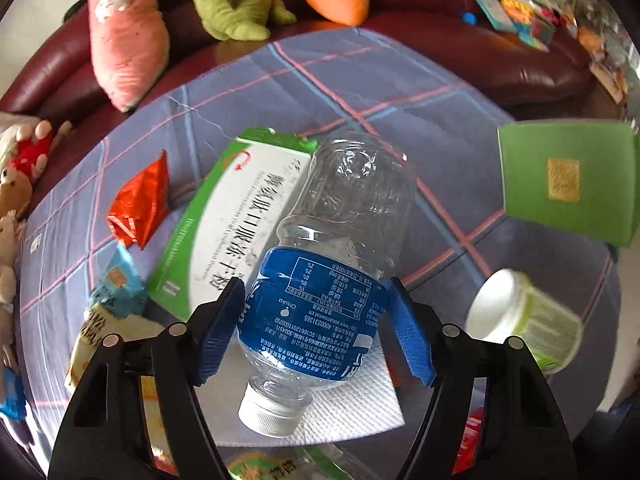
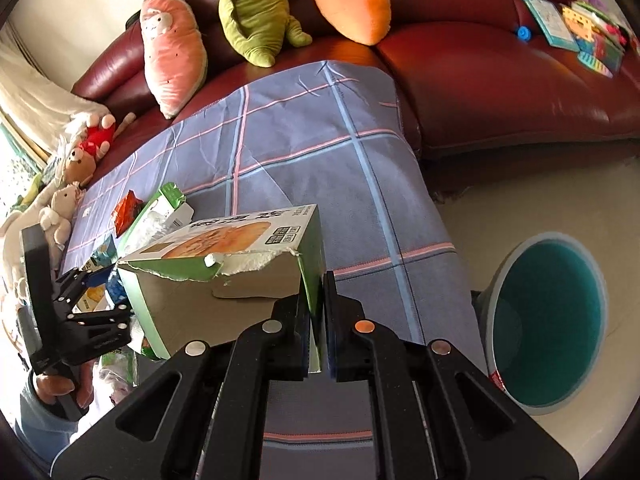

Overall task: Collect trash
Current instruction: 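Lift the green box with the right tool while the left tool grasps the clear water bottle, then carry both over the teal bucket, open the left tool on the bottle while the right drops the box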

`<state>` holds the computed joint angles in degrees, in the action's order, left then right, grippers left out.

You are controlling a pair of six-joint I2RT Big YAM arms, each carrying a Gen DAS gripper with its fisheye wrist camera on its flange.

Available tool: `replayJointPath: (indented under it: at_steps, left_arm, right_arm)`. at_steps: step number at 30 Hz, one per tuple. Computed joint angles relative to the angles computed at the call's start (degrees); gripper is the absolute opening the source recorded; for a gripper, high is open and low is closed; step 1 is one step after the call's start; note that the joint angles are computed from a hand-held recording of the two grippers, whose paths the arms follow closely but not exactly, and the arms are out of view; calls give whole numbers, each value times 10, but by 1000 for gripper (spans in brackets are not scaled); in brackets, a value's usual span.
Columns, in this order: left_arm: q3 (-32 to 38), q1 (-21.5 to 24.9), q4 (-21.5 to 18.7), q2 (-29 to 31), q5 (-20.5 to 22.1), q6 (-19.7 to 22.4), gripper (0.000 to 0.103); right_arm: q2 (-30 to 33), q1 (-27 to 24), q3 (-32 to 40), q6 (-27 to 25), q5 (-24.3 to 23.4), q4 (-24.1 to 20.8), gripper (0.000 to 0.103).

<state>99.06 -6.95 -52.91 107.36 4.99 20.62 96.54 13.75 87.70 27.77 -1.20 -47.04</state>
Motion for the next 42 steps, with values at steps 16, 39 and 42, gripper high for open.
replayJointPath:
  at_steps: [16,39,42]
  left_arm:
    - [51,-138,-31,-39,35,3,73]
    - [261,-336,-203,181,-20,-10,74]
    - [274,-337,-212,199,-30,-11,74]
  right_arm:
    - [-169,-106,-165,36,36,69,6]
    - [-239,-287,-299,9,54,36,6]
    - [-222,-289,-296,9,47,38,6]
